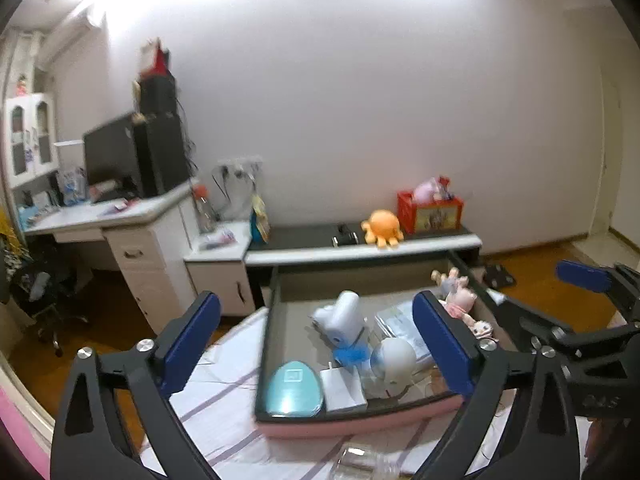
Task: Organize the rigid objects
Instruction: 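Withdraw both tools from the box back over the remaining items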
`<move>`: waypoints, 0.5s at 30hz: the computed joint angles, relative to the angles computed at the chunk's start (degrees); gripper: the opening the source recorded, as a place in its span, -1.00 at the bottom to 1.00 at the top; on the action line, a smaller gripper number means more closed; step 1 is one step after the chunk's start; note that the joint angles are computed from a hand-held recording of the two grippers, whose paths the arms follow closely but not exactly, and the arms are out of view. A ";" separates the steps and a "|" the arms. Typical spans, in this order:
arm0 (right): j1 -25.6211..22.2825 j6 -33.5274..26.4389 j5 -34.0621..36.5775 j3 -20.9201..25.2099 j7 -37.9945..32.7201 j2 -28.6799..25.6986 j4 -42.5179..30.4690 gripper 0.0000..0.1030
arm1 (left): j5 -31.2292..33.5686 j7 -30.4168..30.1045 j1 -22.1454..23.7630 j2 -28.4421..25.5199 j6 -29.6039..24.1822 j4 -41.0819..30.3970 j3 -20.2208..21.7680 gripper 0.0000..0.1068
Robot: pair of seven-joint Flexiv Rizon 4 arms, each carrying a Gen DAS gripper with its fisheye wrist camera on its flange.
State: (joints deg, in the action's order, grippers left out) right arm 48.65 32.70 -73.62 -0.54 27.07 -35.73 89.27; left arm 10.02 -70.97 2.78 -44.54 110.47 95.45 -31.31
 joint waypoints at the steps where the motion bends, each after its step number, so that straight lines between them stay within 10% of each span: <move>1: 0.76 -1.13 -0.48 -0.11 0.46 0.30 0.16 1.00 | 1.04 -0.49 1.76 0.76 1.59 1.88 -1.42 0.93; 8: 6.88 -12.18 -4.52 1.88 2.91 2.41 1.27 1.00 | 10.35 -9.41 10.69 8.35 12.73 15.05 -4.86 0.93; 15: 13.04 -23.36 -3.58 3.81 3.99 0.99 -0.36 1.00 | 16.07 -15.17 10.92 15.10 21.95 23.86 0.95 0.93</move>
